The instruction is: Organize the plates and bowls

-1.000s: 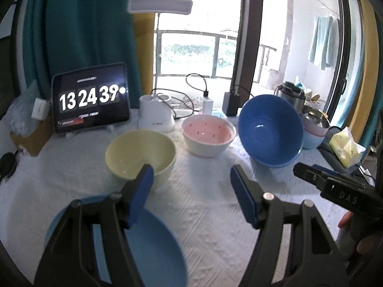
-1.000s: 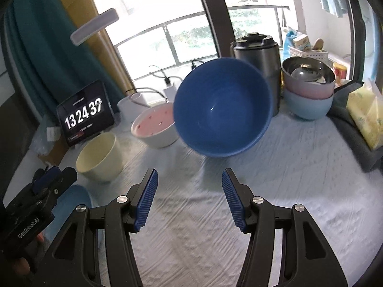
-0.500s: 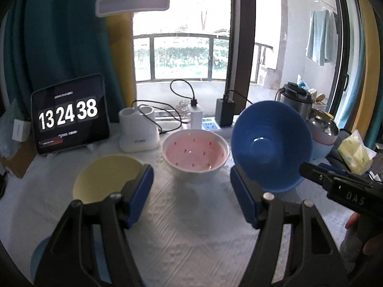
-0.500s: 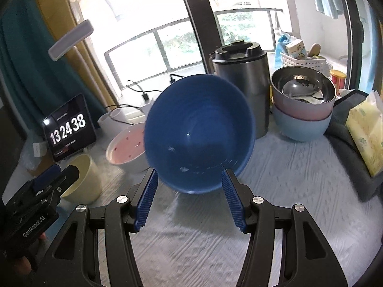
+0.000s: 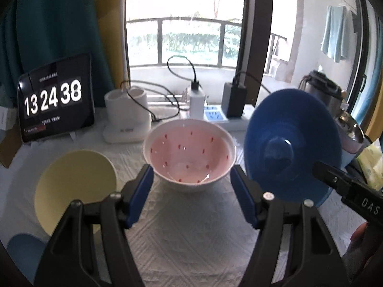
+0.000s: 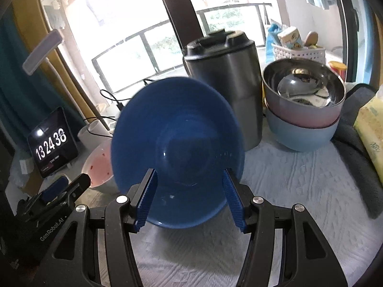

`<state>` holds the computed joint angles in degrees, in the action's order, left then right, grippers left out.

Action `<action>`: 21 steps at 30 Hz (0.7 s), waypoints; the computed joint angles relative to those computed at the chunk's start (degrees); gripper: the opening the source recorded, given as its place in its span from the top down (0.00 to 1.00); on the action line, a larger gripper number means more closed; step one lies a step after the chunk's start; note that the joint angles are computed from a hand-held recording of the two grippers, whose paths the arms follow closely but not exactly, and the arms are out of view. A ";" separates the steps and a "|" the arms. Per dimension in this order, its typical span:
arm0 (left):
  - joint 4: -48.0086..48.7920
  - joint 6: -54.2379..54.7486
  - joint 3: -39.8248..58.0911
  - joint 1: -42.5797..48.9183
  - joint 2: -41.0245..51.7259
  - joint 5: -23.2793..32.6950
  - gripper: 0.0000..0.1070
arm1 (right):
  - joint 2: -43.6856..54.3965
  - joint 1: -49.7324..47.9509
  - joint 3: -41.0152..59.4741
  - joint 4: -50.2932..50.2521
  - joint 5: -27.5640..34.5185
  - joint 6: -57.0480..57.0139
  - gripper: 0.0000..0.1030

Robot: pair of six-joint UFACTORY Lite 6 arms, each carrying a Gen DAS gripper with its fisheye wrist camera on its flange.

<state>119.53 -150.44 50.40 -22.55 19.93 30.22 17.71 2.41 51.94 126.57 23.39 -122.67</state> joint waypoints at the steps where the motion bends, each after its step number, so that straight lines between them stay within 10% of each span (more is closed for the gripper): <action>1: -0.42 0.32 0.67 0.12 0.77 -0.48 0.37 | 0.85 0.06 0.79 -0.41 -0.06 0.53 0.43; 21: 5.25 -6.15 2.24 -0.36 3.41 -1.07 0.37 | -2.07 -3.84 -2.77 9.32 5.66 -8.36 0.43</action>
